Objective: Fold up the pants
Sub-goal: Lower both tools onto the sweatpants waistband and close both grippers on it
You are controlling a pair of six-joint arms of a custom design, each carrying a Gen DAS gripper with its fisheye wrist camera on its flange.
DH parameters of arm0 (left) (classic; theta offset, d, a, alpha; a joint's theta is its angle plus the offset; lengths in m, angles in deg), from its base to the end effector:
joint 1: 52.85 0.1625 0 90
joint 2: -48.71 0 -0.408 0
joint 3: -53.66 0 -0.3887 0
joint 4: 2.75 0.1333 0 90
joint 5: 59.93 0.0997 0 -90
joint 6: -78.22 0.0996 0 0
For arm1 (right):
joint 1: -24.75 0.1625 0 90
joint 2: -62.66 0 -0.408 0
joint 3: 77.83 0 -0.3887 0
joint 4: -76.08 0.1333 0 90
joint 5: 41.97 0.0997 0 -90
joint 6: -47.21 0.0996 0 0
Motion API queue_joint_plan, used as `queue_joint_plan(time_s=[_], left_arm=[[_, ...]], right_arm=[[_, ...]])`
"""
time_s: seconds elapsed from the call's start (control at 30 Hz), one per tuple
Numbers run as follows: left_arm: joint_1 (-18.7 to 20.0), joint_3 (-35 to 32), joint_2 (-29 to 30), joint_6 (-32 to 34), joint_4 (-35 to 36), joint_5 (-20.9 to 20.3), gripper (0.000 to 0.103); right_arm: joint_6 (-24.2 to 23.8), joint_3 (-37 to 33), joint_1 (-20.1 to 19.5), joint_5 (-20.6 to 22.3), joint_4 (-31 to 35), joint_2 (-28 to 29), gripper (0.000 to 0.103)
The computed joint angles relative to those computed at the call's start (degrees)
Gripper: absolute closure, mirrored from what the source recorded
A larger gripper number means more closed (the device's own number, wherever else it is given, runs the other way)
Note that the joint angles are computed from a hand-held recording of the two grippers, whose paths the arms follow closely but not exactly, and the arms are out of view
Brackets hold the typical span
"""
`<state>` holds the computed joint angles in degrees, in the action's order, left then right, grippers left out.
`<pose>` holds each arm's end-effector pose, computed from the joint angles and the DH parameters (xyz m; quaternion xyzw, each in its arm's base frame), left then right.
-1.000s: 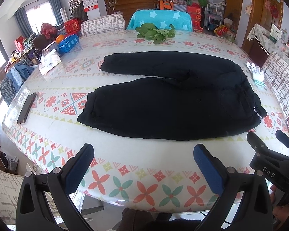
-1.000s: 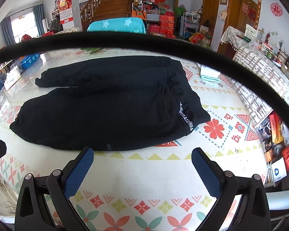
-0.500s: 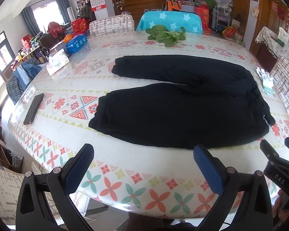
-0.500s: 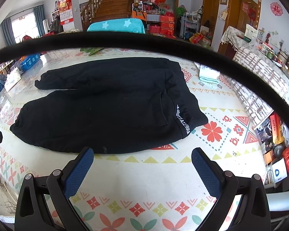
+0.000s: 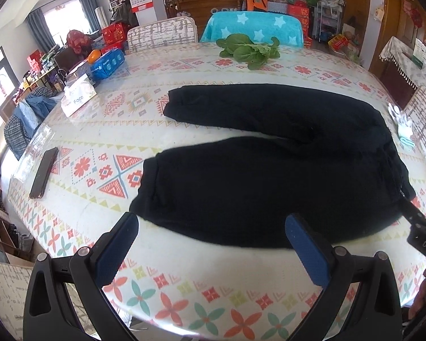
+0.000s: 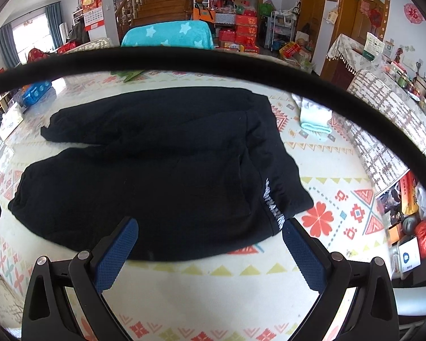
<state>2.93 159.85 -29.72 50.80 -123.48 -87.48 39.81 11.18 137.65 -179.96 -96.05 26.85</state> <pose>-0.1135 -0.5610 0.3403 0.0373 0.8541 -0.2845 0.4337 0.3205 -0.6063 0.0799 0.1331 -0.8804 0.2792 0.3594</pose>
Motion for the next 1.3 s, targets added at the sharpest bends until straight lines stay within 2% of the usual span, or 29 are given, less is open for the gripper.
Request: queue_joint_plan(time_s=[0.27, 0.57, 0.73, 0.83, 1.13, 1.3], left_arm=[[5.1, -7.6, 5.19, 6.35, -3.59, 0.03, 0.0], [10.47, -16.18, 11.1, 13.0, -6.23, -0.34, 0.0], [12.91, -22.2, 14.79, 17.84, -7.78, -0.25, 0.0], [14.8, -27.5, 17.42, 20.86, -8.33, -1.9, 0.0], [19.95, -47.01, 28.34, 28.69, -6.56, -7.66, 0.0], [22.51, -58.68, 34.35, 28.51, 0.06, -12.81, 0.0]], right_arm=[[-0.49, -8.18, -0.92, -2.91, 4.36, 2.52, 0.0], [1.56, -18.9, -2.58, -3.55, 12.29, 6.27, 0.0], [0.71, -24.65, -3.37, -4.81, 14.06, 9.0, 0.0], [0.11, -28.5, -3.97, -5.42, 16.24, 10.58, 0.0], [0.26, -40.08, -6.75, -1.55, 21.45, 14.63, 0.0], [3.16, -47.88, -9.38, 2.99, 26.82, 16.54, 0.0]])
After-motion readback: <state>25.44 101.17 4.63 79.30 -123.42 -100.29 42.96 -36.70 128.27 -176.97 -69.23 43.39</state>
